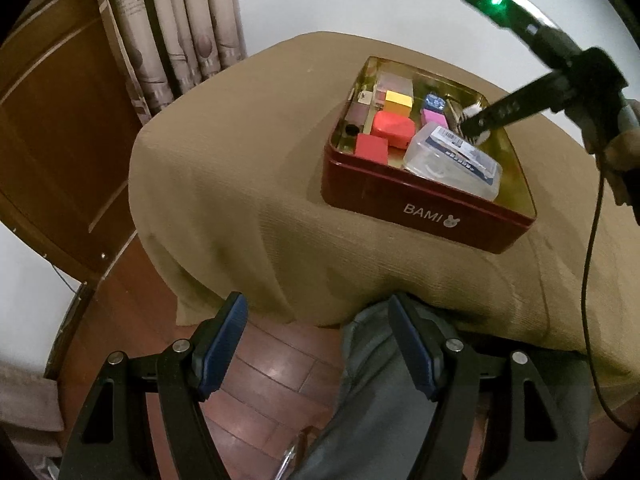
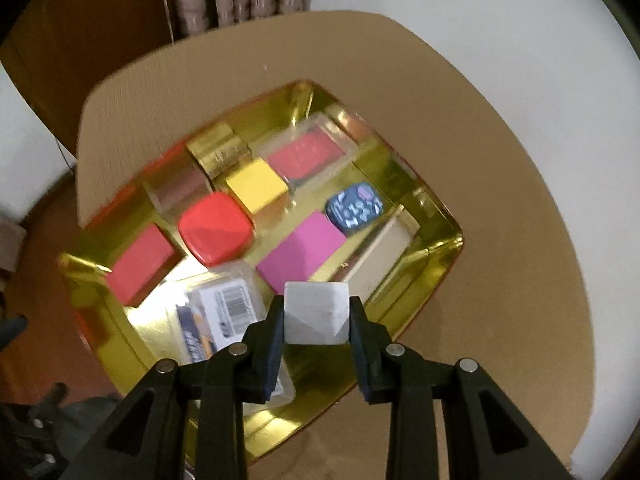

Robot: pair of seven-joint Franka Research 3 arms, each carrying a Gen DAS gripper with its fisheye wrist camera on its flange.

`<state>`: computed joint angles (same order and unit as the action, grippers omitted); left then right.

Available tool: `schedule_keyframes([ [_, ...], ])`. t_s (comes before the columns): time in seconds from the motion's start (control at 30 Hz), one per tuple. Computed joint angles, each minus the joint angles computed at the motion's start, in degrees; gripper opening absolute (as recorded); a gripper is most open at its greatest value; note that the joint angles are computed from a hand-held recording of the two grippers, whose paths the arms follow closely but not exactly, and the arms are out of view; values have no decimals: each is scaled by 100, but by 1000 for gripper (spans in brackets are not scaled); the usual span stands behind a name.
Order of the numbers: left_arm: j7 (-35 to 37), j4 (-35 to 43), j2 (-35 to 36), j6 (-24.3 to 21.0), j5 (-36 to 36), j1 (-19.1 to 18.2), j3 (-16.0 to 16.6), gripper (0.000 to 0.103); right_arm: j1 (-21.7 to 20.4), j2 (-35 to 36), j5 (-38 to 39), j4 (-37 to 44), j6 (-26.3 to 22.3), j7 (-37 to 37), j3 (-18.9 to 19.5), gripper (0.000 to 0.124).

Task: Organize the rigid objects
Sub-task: 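Lower the white cube into the gold tin and open the right gripper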

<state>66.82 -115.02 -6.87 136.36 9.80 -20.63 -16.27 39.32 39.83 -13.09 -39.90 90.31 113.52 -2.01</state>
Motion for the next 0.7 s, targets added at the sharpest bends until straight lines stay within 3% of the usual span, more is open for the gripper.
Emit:
schedule_keyframes([
  [0.13, 83, 26, 18, -82, -89, -10, 11, 69, -100, 211, 256, 287, -382, -30, 58, 30],
  [0.23, 40, 2, -18, -34, -60, 1, 9, 69, -187, -142, 456, -341, -47, 95, 136, 30],
  [0.33, 16, -14, -28, 3, -38, -2, 2, 69, -323, -175, 738, -427, 60, 253, 245, 30],
  [0.43, 15, -52, -58, 81, 36, -4, -7, 69, -397, -711, 811, -1352, 537, 438, 283, 31],
  [0.47, 8, -80, -81, 137, 65, -3, -8, 69, -362, -826, 742, -1570, 701, 577, 279, 37],
  [0.7, -115, -242, -245, 676, 415, 68, 17, 69, 11, -2162, -591, -3784, 2337, 1951, 317, 44],
])
